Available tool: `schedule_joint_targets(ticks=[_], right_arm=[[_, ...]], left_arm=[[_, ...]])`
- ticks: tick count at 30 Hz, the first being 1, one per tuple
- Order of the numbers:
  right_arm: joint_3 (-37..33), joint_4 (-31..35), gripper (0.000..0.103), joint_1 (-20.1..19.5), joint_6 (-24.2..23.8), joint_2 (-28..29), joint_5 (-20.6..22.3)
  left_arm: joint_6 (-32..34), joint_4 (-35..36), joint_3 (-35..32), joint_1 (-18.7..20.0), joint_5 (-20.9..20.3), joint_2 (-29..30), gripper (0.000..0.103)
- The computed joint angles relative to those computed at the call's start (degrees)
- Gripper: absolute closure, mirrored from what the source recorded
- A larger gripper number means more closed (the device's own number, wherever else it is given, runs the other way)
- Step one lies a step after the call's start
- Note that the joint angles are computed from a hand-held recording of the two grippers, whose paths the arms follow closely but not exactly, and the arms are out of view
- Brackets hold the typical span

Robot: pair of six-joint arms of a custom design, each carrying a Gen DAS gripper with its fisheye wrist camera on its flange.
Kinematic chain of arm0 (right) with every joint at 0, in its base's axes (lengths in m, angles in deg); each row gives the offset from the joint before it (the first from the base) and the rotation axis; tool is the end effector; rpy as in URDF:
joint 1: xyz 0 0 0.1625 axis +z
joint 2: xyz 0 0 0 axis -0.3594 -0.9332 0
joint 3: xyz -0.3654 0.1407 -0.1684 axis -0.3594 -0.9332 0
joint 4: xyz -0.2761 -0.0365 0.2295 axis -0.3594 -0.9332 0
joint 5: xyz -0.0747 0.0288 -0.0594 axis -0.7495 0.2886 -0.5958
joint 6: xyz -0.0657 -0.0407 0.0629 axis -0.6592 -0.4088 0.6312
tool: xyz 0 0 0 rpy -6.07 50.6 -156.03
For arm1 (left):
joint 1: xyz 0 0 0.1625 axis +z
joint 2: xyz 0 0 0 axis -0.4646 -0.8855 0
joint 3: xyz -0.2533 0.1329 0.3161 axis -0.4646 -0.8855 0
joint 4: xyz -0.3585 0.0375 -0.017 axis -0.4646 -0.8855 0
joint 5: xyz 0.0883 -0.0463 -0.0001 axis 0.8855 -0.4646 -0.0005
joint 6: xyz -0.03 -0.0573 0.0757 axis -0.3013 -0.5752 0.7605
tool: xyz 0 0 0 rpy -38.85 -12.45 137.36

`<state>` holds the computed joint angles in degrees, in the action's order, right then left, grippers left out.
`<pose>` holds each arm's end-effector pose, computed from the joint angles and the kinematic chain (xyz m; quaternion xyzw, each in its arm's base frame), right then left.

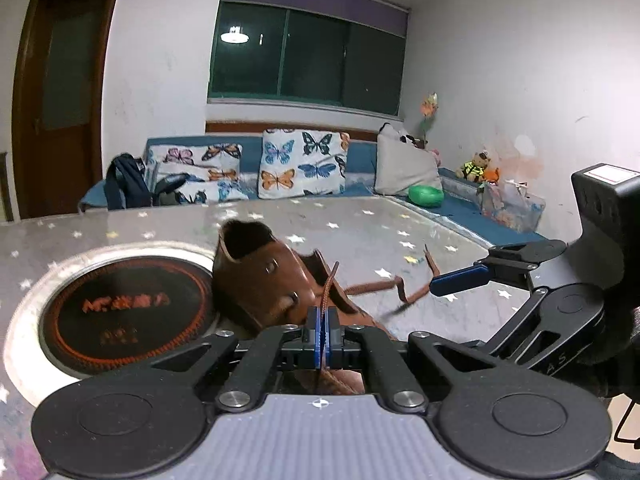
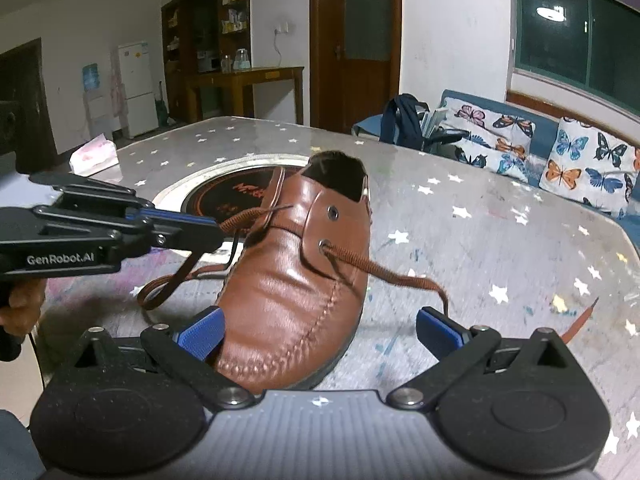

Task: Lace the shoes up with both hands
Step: 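Lift the lace end high with the left gripper, drawing it through the eyelet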

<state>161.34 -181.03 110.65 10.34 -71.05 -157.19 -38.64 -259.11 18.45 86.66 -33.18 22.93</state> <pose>0.1022 -0.6517 0.2570 0.2769 -0.8399 0.3707 0.2835 -0.2696 -0.7316 0.0911 0.4761 0.8158 -0.3224 0.0631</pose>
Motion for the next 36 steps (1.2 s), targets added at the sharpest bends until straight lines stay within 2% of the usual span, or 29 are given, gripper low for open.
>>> schedule_joint_targets(ticks=[7,14,21,31,36], right_arm=[[-2.49,-3.59,0.000,0.66,-3.09,1.82,-1.08],[-7.35,-6.28,0.000,1.21,-6.01,5.32,-1.86],[-11.73,-7.59,0.000,1.43,-8.05,8.77,-3.45],[-13.29,-9.49,0.000,1.35,-10.25,10.14,-4.66],[-13.16,-12.73,0.000,1.67,-13.36,10.87,-5.00]], left_arm=[[0.72,-3.49,-0.20,-0.51,1.61,-0.39,0.101],[5.70,-13.28,0.95,-1.81,5.49,-1.72,0.101],[10.26,-20.93,1.63,-2.69,7.26,-3.89,0.101],[16.37,-28.14,-0.34,-3.18,12.49,-3.36,0.101],[20.24,-32.13,-1.75,-3.34,15.87,-1.88,0.101]])
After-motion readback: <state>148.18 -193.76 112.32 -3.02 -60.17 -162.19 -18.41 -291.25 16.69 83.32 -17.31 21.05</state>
